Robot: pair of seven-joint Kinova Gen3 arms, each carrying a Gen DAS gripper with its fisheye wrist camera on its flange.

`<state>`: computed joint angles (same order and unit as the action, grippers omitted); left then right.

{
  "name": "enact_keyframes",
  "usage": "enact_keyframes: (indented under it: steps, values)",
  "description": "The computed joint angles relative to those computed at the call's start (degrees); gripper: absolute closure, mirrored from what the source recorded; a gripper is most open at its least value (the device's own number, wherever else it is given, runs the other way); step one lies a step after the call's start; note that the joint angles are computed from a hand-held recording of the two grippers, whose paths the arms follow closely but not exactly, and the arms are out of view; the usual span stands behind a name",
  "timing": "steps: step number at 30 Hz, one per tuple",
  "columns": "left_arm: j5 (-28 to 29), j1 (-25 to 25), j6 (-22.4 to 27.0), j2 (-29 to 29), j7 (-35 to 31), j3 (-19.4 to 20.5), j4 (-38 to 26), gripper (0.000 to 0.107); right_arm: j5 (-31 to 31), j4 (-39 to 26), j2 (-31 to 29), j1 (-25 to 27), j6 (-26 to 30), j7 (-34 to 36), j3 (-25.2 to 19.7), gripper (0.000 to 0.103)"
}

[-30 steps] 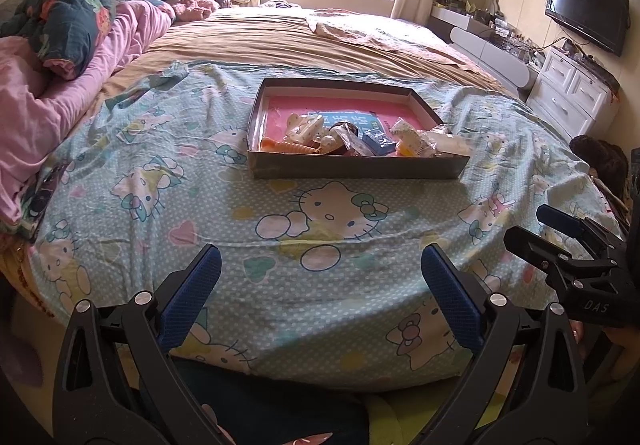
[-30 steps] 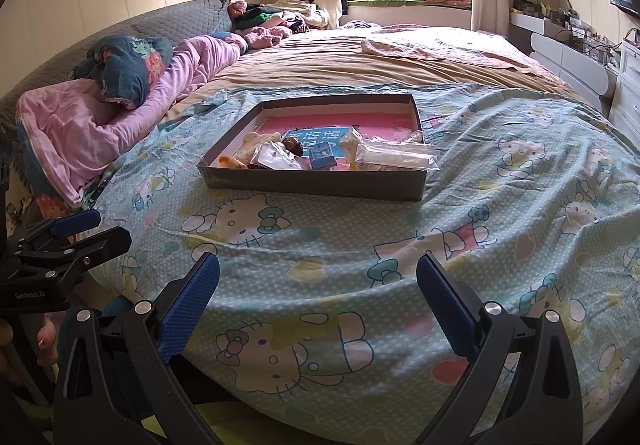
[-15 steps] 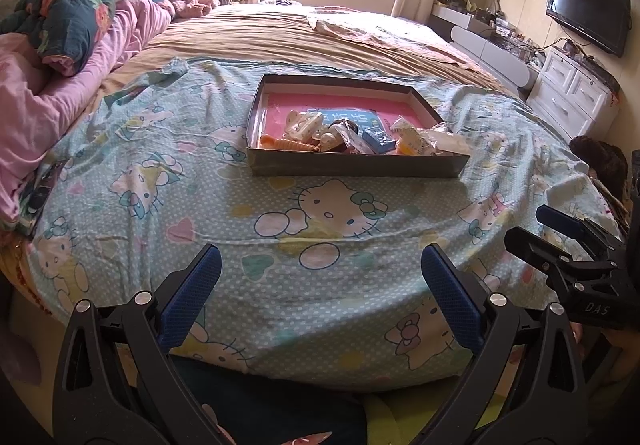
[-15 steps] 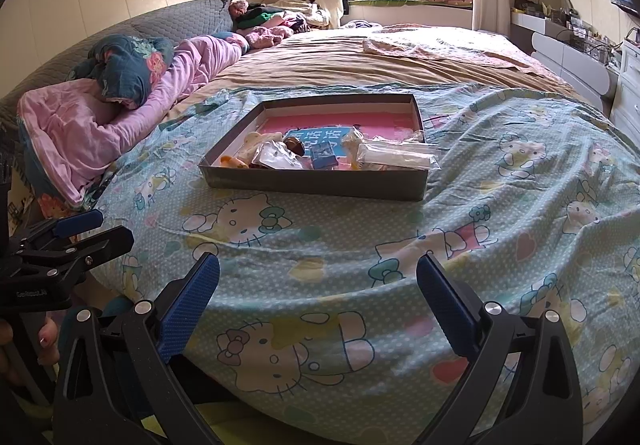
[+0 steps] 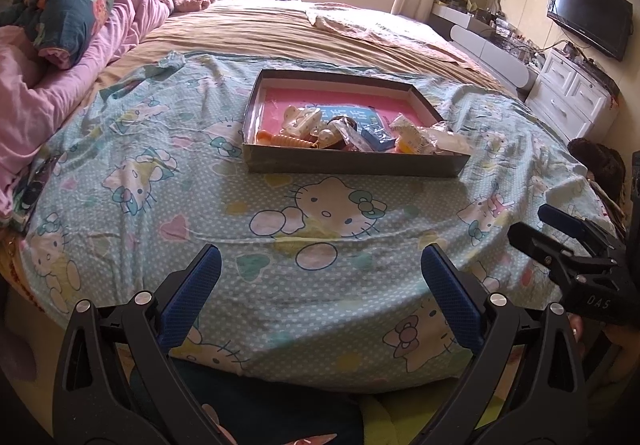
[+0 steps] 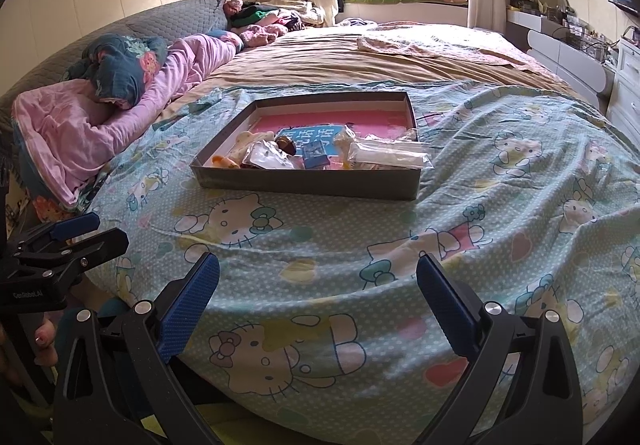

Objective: Organize jewelry

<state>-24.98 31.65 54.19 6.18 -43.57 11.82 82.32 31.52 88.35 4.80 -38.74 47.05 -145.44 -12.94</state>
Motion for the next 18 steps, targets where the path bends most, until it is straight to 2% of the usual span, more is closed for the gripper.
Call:
enact_keyframes:
  steps: [5, 9, 11, 14, 18]
  values:
    - [-3.1, 1.8, 4.3, 2.3, 2.9, -0.9, -2.4, 0.014, 0.1, -0.2, 0.2, 0.7, 0.5, -0.5, 0.7, 0.005]
    - [-1.0, -0.1, 3.4, 2.9, 2.0, -1.8, -2.5, 0.014, -0.6, -0.2, 0.5, 2.3, 0.3, -1.1, 1.8, 0.005]
    - [1.3, -2.0, 5.7, 5.0, 0.5, -2.9, -4.9, 0.014, -1.1, -0.2, 0.9, 4.0, 0.5, -1.3, 3.0, 0.005]
    - [4.8, -6.2, 6.4, 7.6, -1.2, -5.5, -7.5, 0.014, 2.7, -0.8, 2.6, 6.1, 2.8, -5.2, 5.8, 0.005]
    - [4.3, -10.3, 9.4, 13.9, -2.1, -9.6, -14.2, 0.014, 5.2, -4.4, 7.4, 10.2, 7.5, -5.1, 9.9, 0.005]
